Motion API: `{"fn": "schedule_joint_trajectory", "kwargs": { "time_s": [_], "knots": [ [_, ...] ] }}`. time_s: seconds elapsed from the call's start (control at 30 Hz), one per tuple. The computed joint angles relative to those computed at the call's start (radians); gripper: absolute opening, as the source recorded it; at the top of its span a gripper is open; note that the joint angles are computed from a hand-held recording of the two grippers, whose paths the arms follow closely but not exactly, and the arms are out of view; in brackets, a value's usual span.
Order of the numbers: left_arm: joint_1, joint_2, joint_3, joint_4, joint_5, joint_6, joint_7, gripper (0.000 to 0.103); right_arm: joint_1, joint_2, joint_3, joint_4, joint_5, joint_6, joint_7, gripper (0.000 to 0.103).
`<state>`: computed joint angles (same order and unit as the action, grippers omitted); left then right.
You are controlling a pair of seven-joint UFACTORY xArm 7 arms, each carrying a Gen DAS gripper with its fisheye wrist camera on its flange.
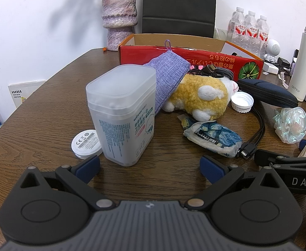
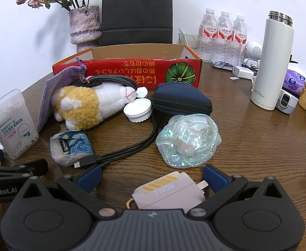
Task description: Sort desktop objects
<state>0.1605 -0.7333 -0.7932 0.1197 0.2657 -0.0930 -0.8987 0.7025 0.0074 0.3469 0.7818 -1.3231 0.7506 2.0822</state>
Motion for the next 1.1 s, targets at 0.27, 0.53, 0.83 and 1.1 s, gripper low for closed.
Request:
{"fn": "schedule_joint_trajectory", "kwargs": {
  "time_s": [0.27, 0.53, 0.83, 1.1],
  "knots": [
    [0.001, 0.001, 0.001, 0.001, 0.001, -0.001, 0.001, 0.103, 0.0, -0.002, 0.0, -0.001, 0.001, -0.001, -0.001, 0.103],
    [0.002, 0.002, 0.0, 0.002, 0.0, -0.001, 0.002, 0.103, 0.0, -0.002, 0.001, 0.0, 0.004, 0.0, -0.003, 0.103],
    [0.003, 0.003, 0.001, 0.002, 0.0, -0.002, 0.004, 0.103, -0.001, -0.003, 0.0, 0.002, 0.007, 0.0, -0.006, 0.103],
    [-0.027, -0.09, 0.016, -0.045, -0.013, -0.053, 0.028, 0.103, -0.017, -0.079, -0.001, -0.037, -0.041, -0.075, 0.019, 0.097]
  ]
}}
